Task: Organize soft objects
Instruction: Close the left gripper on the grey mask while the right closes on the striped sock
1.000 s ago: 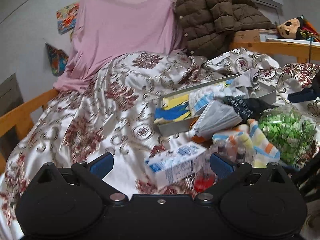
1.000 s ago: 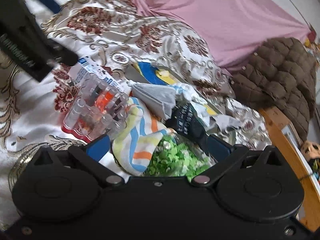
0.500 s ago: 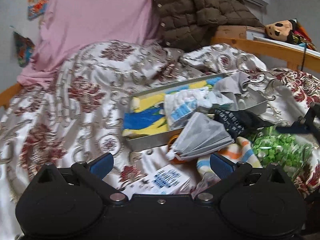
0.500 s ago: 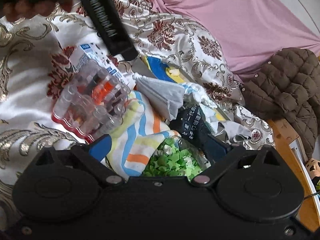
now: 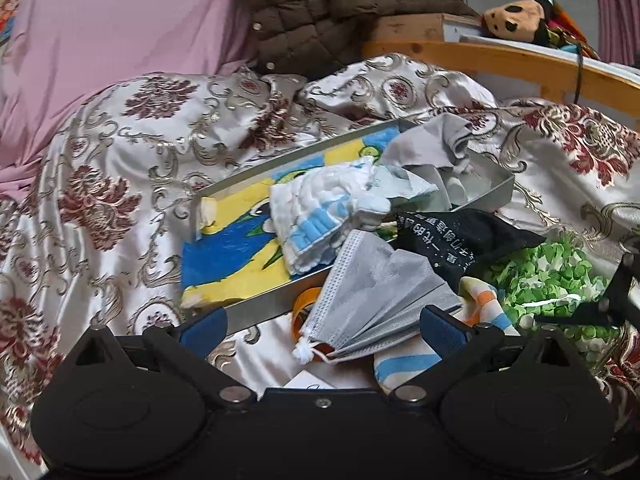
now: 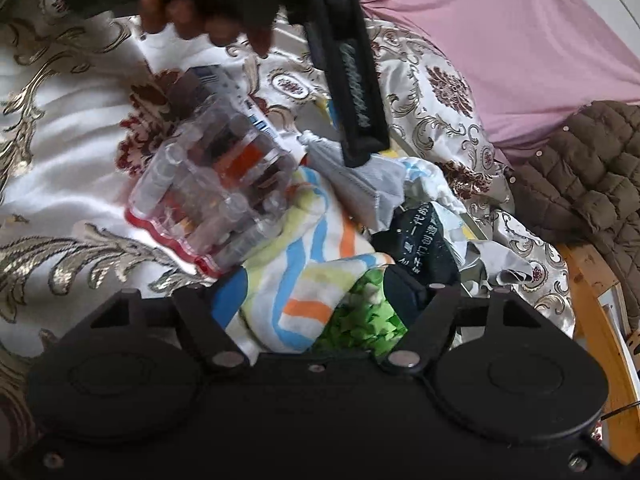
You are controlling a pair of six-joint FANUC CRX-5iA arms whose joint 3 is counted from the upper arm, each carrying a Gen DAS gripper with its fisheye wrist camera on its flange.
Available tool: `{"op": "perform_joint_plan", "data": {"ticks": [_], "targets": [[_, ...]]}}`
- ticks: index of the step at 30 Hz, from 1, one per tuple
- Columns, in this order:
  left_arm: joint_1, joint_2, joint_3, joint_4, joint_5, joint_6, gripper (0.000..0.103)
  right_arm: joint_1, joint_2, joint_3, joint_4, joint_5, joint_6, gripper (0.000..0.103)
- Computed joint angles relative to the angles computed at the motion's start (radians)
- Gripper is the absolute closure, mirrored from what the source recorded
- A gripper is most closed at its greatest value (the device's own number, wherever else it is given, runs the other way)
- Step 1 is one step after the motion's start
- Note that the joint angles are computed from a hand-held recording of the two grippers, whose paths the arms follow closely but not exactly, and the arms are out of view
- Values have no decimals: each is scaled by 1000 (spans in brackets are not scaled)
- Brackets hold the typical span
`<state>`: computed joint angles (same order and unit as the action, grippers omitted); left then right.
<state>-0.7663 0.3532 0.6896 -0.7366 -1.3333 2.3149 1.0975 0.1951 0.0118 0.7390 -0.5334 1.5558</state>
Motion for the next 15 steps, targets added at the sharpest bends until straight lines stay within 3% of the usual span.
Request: {"op": "perform_joint_plan", "data": {"ticks": [9, 15], "targets": [[47, 19, 4, 93, 73, -95, 8, 15, 24, 50, -69, -74, 30, 48], [74, 37, 19, 162, 82, -110, 25, 20, 41, 55, -57, -89, 12, 56]]}}
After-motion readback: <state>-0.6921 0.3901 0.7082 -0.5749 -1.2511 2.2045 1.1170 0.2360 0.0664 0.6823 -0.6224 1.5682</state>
